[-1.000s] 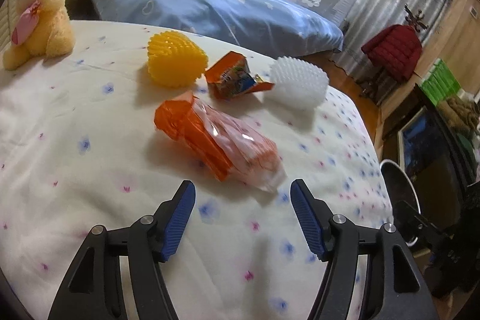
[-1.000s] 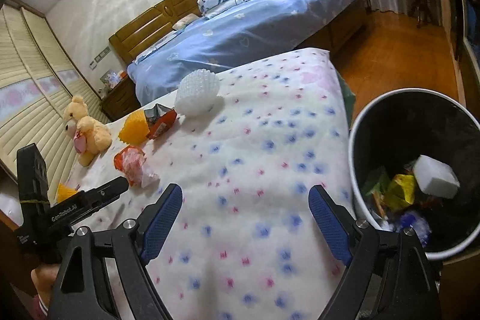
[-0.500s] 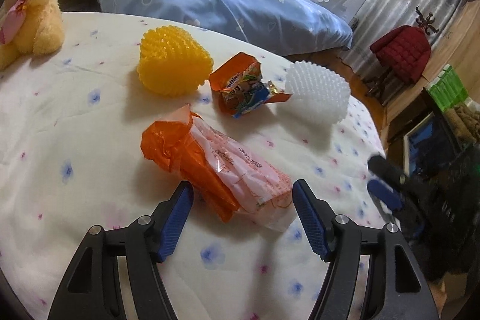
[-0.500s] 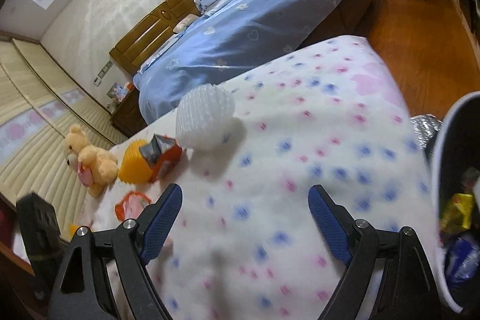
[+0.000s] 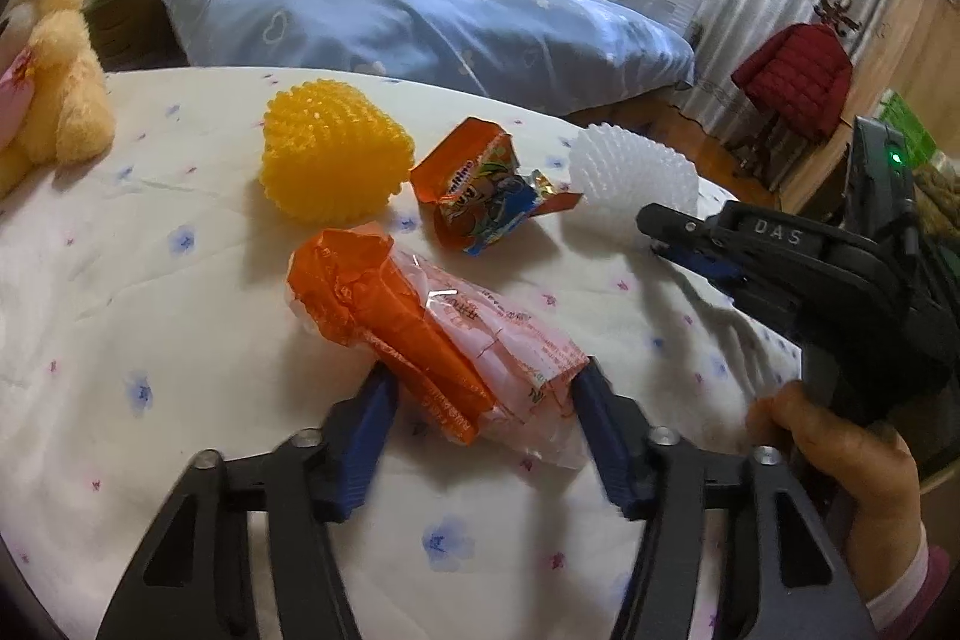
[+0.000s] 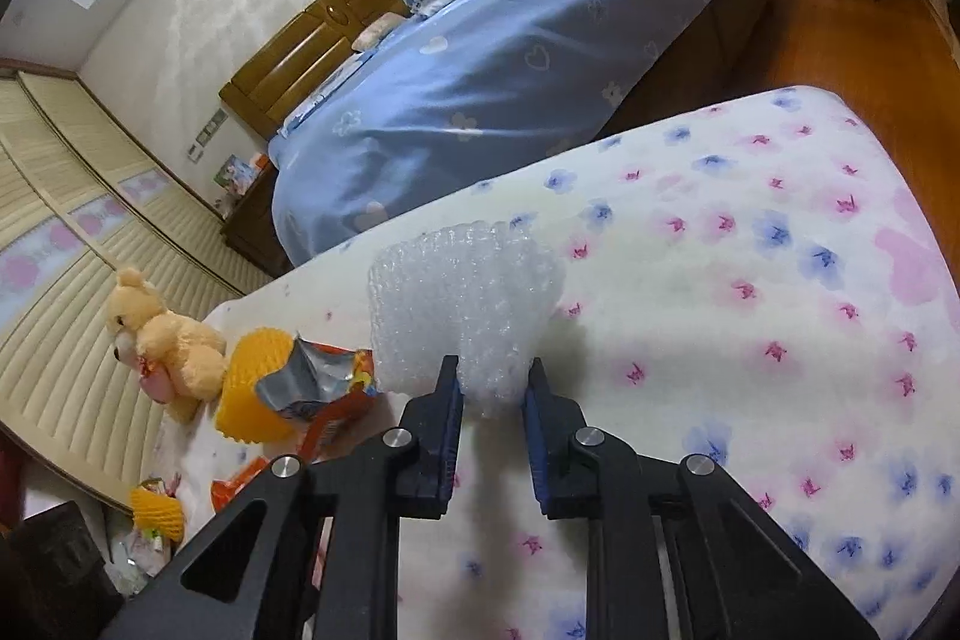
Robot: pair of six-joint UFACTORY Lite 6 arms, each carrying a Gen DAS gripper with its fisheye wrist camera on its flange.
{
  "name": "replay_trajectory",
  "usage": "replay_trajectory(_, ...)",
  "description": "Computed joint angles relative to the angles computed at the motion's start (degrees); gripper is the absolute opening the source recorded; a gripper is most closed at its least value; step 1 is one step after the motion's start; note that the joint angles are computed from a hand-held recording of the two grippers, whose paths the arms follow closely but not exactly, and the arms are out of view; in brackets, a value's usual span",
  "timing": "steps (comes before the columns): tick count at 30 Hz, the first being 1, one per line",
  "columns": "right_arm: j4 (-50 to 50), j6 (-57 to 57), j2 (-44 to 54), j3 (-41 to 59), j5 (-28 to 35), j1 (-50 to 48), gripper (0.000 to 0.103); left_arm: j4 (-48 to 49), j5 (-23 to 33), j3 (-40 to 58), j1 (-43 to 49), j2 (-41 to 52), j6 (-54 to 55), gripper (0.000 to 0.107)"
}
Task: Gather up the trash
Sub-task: 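Grasp the orange wrapper with left tool while right tool grasps the bubble wrap, then carry the orange wrapper and bubble wrap over the bin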
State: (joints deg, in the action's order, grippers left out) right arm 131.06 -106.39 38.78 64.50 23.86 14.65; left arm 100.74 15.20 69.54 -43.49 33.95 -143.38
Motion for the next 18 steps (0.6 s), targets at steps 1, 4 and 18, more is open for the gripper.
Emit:
replay_trajectory(1, 2.31, -2.88, -1.21, -1.79, 0.66, 0.04, 0.019, 1.95, 0.21, -1.07, -0.31, -0.73, -1.90, 0.053)
replay_trajectory(4, 5.98, -7.69, -4.82, -6.83, 1.71, 0.19, 0.018, 6.28, 0.02, -2.90, -0.34, -1.92, -5.96, 0.050)
replay_trajectory(18, 33.22, -39.00, -38.31, -42.04, 1.31, 2.06, 0.018, 3.45, 3.45, -6.40, -10.37, -6.70, -1.85, 0.047)
